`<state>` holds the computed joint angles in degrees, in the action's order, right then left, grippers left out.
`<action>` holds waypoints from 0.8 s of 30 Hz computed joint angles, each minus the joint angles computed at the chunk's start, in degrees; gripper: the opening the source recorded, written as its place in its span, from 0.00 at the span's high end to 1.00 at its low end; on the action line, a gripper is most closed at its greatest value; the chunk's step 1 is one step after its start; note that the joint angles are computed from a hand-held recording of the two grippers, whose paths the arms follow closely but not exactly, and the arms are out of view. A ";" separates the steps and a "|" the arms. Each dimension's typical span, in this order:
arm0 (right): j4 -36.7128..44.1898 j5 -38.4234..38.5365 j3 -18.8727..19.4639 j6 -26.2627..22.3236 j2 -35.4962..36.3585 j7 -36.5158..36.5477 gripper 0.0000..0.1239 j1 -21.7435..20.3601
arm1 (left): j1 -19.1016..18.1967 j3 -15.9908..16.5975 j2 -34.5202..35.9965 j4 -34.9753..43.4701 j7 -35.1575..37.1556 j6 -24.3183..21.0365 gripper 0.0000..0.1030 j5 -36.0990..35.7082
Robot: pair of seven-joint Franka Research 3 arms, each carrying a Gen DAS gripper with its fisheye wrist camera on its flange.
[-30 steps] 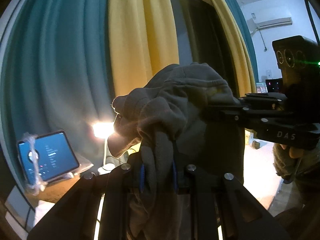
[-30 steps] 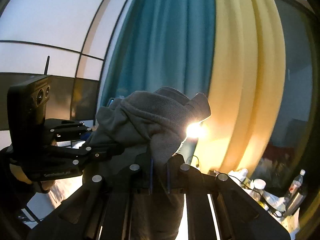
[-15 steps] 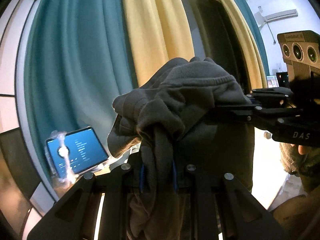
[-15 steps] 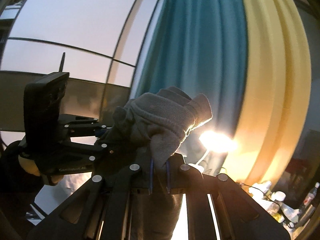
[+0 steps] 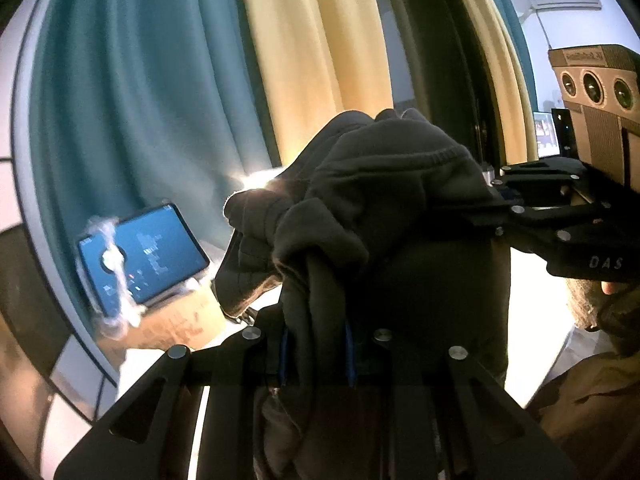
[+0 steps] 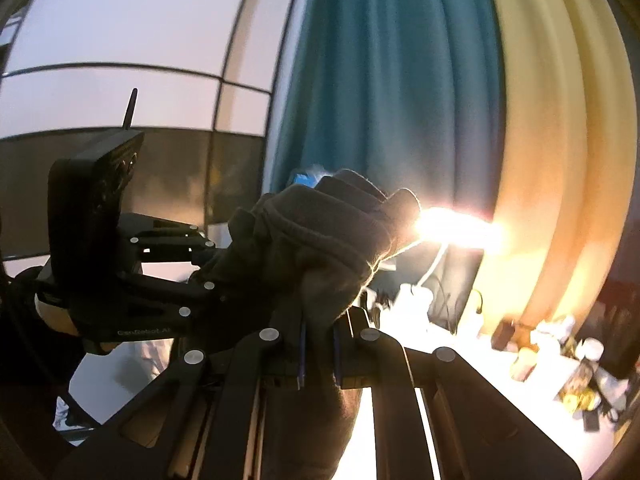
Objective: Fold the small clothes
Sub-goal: 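Lift the held shirt end with both tools and carry it over the strip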
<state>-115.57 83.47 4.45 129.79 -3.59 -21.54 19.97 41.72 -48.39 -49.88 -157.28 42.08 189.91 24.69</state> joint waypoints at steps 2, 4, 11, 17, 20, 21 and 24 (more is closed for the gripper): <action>0.93 -0.41 0.35 1.39 1.37 0.71 0.91 0.20 | 1.62 -0.95 2.11 0.95 0.33 0.88 0.82 0.02; 2.29 -1.19 0.67 2.50 3.02 2.01 0.91 0.16 | 3.01 -1.74 4.22 1.81 0.89 1.75 0.82 -0.17; 7.05 -3.16 2.29 5.19 8.70 5.89 0.91 -0.34 | 5.91 -3.88 10.04 4.50 3.51 1.58 0.82 -1.23; 11.53 -6.88 4.03 6.75 13.57 10.33 0.91 -0.77 | 9.56 -6.06 15.72 6.82 6.27 1.46 0.82 -1.59; 14.09 -9.08 4.96 7.46 16.28 12.78 0.91 -0.94 | 11.01 -7.19 17.80 7.84 7.13 0.84 0.82 -1.63; 15.13 -10.06 5.27 7.80 17.38 13.82 0.91 -0.93 | 11.34 -7.41 18.65 8.18 7.33 0.60 0.82 -1.58; 17.20 -12.27 6.25 8.64 19.65 15.96 0.91 -1.15 | 13.15 -8.39 21.24 9.03 7.91 0.69 0.82 -1.44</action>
